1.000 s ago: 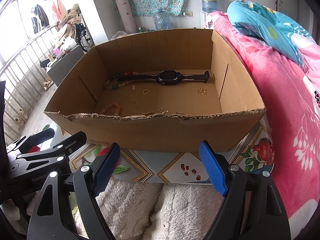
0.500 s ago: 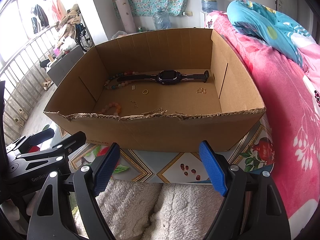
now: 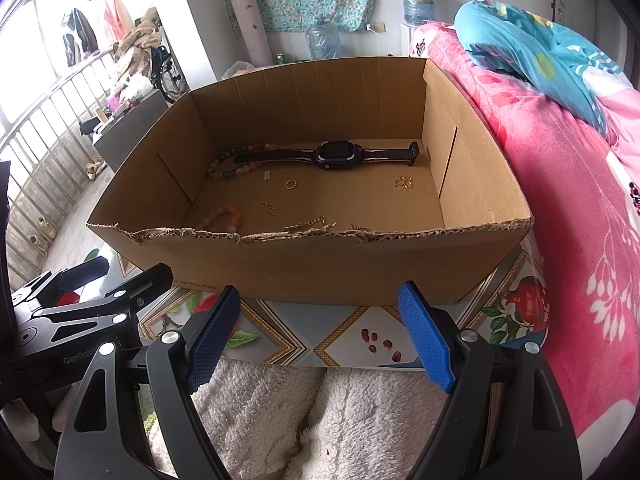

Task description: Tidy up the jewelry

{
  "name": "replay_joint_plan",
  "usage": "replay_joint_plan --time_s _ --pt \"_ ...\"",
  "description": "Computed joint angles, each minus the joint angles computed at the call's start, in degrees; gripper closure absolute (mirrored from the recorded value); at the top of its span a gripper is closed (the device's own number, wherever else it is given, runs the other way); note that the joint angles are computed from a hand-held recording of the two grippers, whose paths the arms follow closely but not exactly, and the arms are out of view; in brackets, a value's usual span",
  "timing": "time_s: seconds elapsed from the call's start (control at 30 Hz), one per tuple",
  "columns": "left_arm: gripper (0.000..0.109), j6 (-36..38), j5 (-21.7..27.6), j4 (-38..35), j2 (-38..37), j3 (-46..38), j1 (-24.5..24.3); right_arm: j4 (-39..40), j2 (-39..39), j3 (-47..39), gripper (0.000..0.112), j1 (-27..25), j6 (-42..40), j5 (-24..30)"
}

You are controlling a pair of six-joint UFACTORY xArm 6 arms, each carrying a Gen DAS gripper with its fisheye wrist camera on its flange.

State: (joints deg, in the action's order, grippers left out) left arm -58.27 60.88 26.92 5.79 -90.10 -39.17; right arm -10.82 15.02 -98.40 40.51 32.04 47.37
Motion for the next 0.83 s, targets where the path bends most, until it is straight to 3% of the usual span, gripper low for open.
replay_joint_plan --time_s 0.83 --pt "0.015 -0.6 0.2 0.1 0.1 0.2 -0.2 0.1 -0.1 0.5 0.033 0.0 0.1 -0.1"
